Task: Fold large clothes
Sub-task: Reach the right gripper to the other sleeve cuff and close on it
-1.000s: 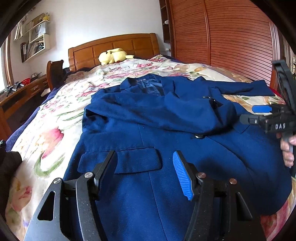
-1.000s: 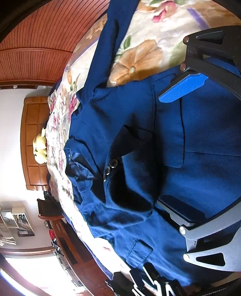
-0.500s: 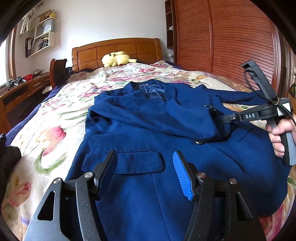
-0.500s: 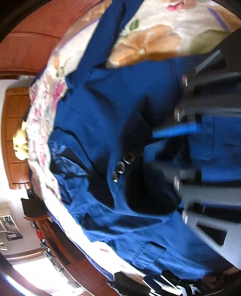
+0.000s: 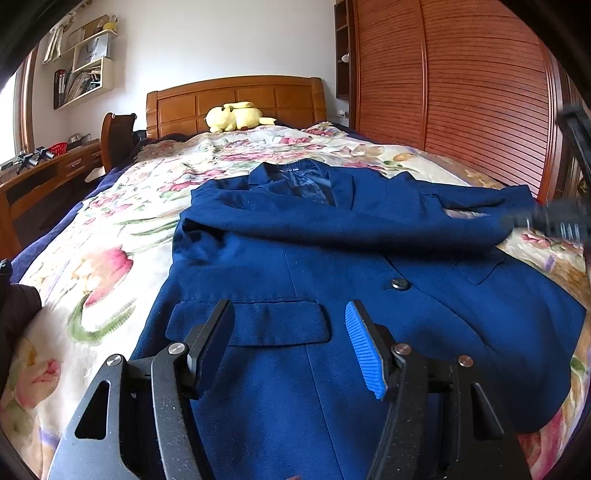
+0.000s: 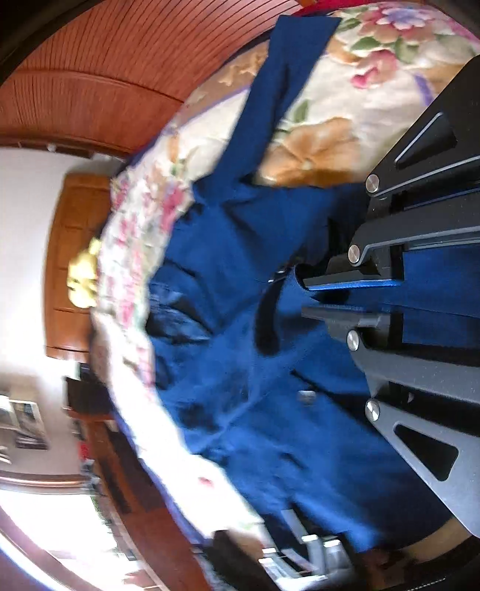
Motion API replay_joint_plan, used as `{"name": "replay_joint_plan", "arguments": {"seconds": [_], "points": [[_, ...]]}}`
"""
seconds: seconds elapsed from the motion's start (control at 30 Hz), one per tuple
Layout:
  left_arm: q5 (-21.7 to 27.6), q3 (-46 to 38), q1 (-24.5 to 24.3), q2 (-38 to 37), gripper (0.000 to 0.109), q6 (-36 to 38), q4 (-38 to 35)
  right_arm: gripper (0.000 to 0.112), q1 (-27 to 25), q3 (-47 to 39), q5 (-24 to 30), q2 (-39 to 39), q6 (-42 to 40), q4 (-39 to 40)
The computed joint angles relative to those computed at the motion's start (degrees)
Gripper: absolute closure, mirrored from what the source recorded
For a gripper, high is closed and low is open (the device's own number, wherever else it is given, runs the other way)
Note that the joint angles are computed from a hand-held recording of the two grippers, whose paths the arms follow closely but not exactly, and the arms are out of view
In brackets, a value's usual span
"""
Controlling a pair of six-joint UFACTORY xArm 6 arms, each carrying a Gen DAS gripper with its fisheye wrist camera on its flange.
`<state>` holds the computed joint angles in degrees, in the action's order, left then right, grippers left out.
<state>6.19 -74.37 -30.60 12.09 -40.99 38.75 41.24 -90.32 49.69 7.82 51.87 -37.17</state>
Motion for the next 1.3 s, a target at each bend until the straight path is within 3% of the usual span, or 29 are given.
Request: {"name": "replay_joint_plan", "arguments": {"seconds": [0.07, 0.23, 0.3, 0.5, 0.93, 1.1, 1.3], "points": [[0.2, -0.2, 0.0, 0.1, 0.045, 0.3, -0.2, 0.107, 0.1, 0.7, -0.3, 0.4, -2.2, 4.3], [0.4, -0.2, -0.1, 0.1, 0.045, 1.7, -1.8, 0.068, -0.5, 3.4, -2.1, -1.3, -1.2, 4.9], [0.6, -0.3, -0.2, 0.3, 0.045, 2.7, -2.8, 0.063, -1.4, 4.5, -3.1, -2.5, 0.6, 3.1], [0.9, -0.4, -0.3, 0.4, 0.045, 3.2, -3.2, 0.062, -3.4, 4.2, -0.7, -2.4, 1.3, 2.9], [1.0, -0.1, -0.6, 0.4, 0.045, 5.4, -5.2, 0.062, -7.4, -6.5, 1.1, 9.0, -5.4, 10.0], [0.9, -0.3, -0.6, 0.6, 0.045, 6.2, -6.2, 0.062, -7.9, -1.2, -1.3, 4.9, -5.1, 9.9], [0.9, -0.3, -0.6, 0.6, 0.045, 6.3, -6.2, 0.057, -9.8, 4.1, 2.7, -3.1, -3.3, 3.6]]}}
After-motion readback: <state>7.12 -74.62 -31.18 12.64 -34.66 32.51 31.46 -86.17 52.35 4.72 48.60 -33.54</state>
